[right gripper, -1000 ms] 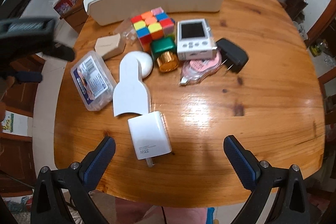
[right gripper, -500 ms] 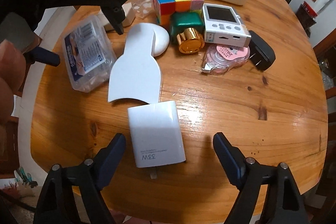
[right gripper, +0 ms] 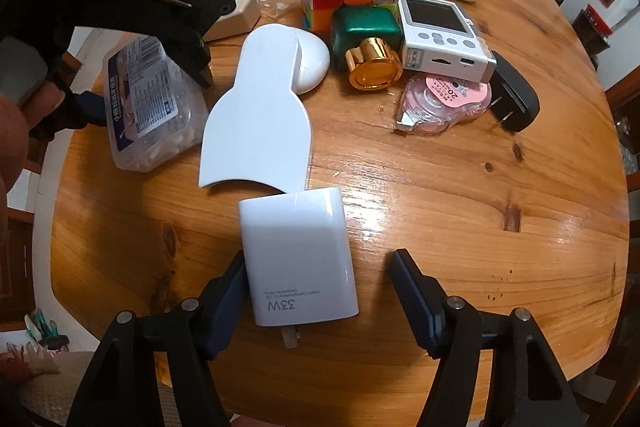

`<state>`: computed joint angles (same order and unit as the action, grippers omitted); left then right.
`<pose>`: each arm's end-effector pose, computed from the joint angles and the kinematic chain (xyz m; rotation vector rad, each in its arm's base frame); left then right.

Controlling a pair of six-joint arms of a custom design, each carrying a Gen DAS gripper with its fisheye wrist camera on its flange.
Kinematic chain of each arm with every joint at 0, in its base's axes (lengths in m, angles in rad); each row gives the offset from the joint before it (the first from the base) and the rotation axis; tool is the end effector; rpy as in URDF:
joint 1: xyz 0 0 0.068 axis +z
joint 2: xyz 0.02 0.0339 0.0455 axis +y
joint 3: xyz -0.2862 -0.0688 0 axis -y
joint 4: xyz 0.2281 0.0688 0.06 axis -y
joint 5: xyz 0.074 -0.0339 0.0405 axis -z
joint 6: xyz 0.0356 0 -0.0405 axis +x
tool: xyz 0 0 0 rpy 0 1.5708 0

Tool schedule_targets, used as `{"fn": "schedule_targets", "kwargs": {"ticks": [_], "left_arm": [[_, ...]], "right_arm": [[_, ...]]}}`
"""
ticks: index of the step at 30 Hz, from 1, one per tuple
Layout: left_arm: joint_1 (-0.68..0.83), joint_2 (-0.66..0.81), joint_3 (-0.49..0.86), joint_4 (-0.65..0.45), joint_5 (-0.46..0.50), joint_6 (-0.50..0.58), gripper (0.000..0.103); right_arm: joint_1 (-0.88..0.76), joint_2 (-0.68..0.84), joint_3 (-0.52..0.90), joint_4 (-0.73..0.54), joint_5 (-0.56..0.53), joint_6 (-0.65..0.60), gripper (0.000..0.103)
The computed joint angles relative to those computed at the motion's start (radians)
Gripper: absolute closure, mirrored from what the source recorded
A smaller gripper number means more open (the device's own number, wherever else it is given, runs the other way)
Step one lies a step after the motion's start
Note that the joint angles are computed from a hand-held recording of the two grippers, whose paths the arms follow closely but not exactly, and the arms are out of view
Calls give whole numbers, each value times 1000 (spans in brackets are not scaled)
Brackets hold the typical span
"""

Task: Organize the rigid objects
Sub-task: 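Grasp the clear toothbrush box with the left tool while the right tool grasps the white charger, then carry both items into the white bin and open both tools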

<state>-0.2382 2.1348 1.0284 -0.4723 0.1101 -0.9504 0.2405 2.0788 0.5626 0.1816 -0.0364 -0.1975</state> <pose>0.3178 -0.0812 0.0689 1.0711 -2.8777 0.1334 0.2495 0.0625 0.0325 -0.6374 2.8349 0.0603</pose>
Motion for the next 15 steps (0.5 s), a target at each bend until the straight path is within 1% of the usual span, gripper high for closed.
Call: {"fn": "schedule_targets", "kwargs": {"ticks": [1, 2, 4, 5, 6, 7, 11, 15], "left_arm": [[8, -3, -16, 13, 15, 18, 37], [17, -8, -24, 15, 25, 35, 37], [38, -25, -41, 5, 37, 77, 37], [34, -43, -31, -23, 41, 82, 37], [44, -66, -42, -33, 45, 110, 37], [43, -75, -23, -57, 48, 121, 37], [69, -167, -28, -104, 59, 220, 37], [104, -266, 14, -172, 66, 337, 37]], "right_arm": [[-1, 5, 2, 10, -5, -11, 49], [2, 2, -2, 20, -13, -20, 56], [14, 2, 11, 3, -9, -15, 56], [9, 8, 23, -7, -21, -9, 56], [1, 10, 31, -18, -31, -6, 56], [-9, 11, 43, -39, -42, -3, 56], [-70, 9, 110, -160, -84, -4, 56], [-102, -48, 168, -270, -80, -4, 56]]}}
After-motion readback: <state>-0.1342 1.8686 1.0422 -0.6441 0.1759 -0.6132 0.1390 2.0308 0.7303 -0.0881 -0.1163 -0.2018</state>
